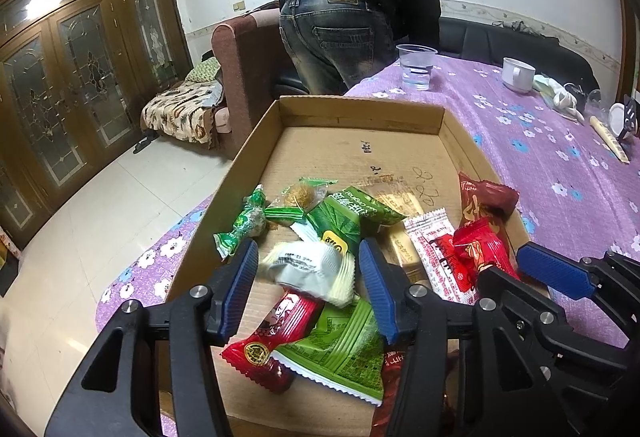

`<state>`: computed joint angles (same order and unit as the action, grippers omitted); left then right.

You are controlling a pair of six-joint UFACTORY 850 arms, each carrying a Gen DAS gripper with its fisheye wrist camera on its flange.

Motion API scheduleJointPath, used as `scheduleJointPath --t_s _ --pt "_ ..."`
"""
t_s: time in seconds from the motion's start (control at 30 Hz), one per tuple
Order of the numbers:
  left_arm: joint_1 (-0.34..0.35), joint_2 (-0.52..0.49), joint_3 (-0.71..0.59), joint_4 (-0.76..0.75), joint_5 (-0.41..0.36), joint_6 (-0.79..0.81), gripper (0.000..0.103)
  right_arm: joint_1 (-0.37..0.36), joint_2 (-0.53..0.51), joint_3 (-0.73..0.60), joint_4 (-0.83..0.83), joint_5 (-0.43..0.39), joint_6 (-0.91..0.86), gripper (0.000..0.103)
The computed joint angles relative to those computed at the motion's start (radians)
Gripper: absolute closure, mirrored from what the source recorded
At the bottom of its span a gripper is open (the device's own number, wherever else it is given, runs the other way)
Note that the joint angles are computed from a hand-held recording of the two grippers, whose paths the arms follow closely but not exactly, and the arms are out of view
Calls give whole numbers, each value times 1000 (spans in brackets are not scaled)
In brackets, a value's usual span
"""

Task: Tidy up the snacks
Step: 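Lower the cream sachet in left tool and red candy in right tool into the box, then open left tool over the box while right tool releases the red candy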

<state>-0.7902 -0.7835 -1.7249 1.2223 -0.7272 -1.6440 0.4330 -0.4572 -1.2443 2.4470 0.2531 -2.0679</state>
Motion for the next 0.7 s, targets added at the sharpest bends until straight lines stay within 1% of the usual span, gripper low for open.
scheduleJointPath --t_s 0.1,0.17,0.23,0.37,0.4,0.47,0.57,0.6,0.7 --pt "-2 0 1 8 -5 -6 51 1 3 1 -23 2 20 69" --pt "-3 1 3 13 -6 -12 49 4 5 3 -46 6 44 69" --pt "-1 5 8 17 -2 -24 43 6 8 5 -59 7 59 68" --pt "1 7 10 17 7 -23 42 12 16 11 -108 19 109 68" --pt "3 8 12 12 16 -17 42 11 22 16 -124 14 134 67" --pt "6 13 19 9 31 -16 42 7 37 30 -169 0 198 57" --pt "6 40 52 40 63 -59 38 3 62 44 -251 -1 301 54" --pt "4 51 65 64 65 -80 37 0 68 48 -260 -3 314 54" --pt "-3 81 103 129 75 -134 20 -12 88 58 -255 -12 336 52"
